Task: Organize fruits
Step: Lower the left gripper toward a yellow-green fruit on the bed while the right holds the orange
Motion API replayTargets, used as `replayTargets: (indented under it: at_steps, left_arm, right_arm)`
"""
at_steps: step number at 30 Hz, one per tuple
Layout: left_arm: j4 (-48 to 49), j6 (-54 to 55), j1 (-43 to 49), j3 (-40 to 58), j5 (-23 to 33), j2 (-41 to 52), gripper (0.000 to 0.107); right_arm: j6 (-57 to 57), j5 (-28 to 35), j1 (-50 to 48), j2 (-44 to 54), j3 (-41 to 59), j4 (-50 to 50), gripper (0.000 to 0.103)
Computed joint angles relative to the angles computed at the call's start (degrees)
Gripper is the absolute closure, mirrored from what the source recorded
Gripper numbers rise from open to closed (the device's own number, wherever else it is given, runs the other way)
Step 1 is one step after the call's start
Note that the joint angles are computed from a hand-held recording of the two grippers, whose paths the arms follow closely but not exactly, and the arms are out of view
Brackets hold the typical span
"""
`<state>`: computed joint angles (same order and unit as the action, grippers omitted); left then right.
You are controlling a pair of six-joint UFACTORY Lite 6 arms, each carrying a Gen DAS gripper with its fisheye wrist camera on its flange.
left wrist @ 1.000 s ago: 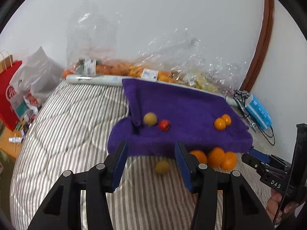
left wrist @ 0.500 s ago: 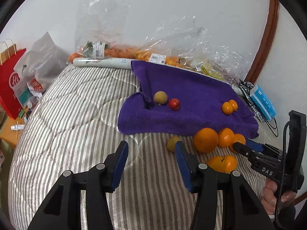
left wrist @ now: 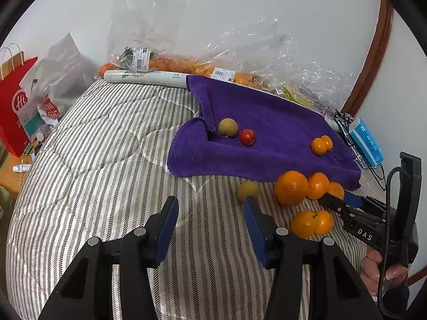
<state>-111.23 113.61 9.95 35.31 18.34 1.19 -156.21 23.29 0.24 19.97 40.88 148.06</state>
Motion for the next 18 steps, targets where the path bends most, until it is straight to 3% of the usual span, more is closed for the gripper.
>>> replayTargets:
  at_steps: [18]
  left_arm:
    - [-0.6, -2.1, -3.9, -0.2, -1.1, -0.1, 0.059]
  right_arm:
    - [3.3, 1.9, -7.8, -9.7, -7.8, -11.5, 0.06]
